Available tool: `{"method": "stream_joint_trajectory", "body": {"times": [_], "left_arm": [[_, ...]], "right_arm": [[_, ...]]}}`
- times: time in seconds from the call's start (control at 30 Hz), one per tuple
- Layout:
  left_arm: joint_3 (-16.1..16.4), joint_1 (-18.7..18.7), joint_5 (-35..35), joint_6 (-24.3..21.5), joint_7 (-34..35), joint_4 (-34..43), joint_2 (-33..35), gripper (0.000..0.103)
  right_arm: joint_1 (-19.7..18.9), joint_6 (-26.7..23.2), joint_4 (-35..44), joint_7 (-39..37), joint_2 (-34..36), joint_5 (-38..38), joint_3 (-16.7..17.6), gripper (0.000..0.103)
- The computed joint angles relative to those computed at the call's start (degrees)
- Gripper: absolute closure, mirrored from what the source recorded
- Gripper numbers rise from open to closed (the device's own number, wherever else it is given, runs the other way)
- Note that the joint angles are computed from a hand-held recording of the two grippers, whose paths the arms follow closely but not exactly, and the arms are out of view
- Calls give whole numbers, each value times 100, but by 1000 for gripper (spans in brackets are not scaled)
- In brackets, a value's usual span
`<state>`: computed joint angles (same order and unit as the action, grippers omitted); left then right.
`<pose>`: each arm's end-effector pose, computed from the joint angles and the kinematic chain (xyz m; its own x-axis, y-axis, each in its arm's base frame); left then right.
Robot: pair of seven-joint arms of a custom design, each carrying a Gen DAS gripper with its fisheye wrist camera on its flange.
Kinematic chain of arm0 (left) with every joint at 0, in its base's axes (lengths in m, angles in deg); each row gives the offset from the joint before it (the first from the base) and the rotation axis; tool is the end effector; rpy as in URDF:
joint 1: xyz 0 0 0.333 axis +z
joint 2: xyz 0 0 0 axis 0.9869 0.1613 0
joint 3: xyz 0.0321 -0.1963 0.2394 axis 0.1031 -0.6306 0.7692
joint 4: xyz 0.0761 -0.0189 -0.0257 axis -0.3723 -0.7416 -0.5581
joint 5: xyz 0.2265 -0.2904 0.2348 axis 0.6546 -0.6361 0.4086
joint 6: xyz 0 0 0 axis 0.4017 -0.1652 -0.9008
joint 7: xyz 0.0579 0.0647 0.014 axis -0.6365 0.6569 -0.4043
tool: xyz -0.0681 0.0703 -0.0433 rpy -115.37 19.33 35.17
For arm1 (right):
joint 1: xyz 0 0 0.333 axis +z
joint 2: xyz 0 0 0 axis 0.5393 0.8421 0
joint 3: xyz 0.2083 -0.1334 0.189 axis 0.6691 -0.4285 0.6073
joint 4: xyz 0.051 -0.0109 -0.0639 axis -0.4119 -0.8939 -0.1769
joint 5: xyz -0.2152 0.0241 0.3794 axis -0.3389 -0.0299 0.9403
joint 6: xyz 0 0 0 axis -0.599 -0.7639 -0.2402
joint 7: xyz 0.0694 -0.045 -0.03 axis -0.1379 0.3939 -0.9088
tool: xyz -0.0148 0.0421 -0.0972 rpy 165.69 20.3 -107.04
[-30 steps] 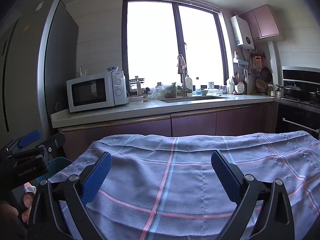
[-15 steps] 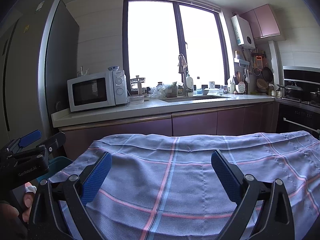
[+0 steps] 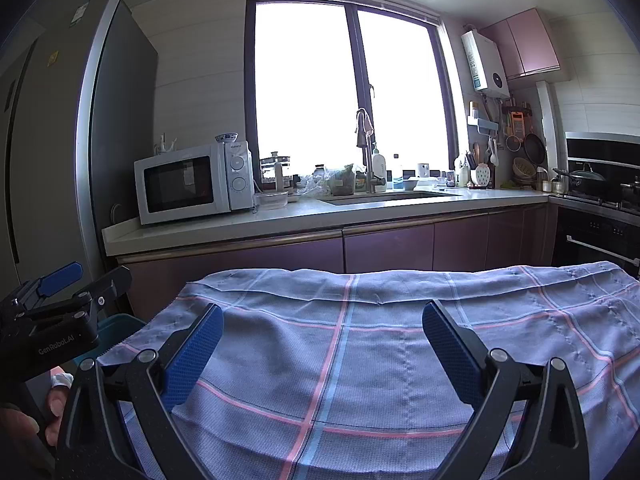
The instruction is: Collect trash
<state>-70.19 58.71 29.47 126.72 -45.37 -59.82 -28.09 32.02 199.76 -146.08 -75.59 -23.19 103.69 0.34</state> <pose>0.6189 -0.3331 0.5078 0.3663 -0.9303 -0.0179 -0.2125 -0.0649 -0.9750 0.7789 0.0744 0.4871 0.4582 -0.8863 -0.0682 -0.2358 -0.0472 -0.9707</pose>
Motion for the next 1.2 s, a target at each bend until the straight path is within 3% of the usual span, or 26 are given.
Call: {"method": "stream_joint_trajectory", "body": {"times": [1.2], "left_arm": [[9, -37, -29, -35, -22, 16, 44, 6]], "right_arm": [[11, 67, 46, 101, 18, -71, 8, 7]]}}
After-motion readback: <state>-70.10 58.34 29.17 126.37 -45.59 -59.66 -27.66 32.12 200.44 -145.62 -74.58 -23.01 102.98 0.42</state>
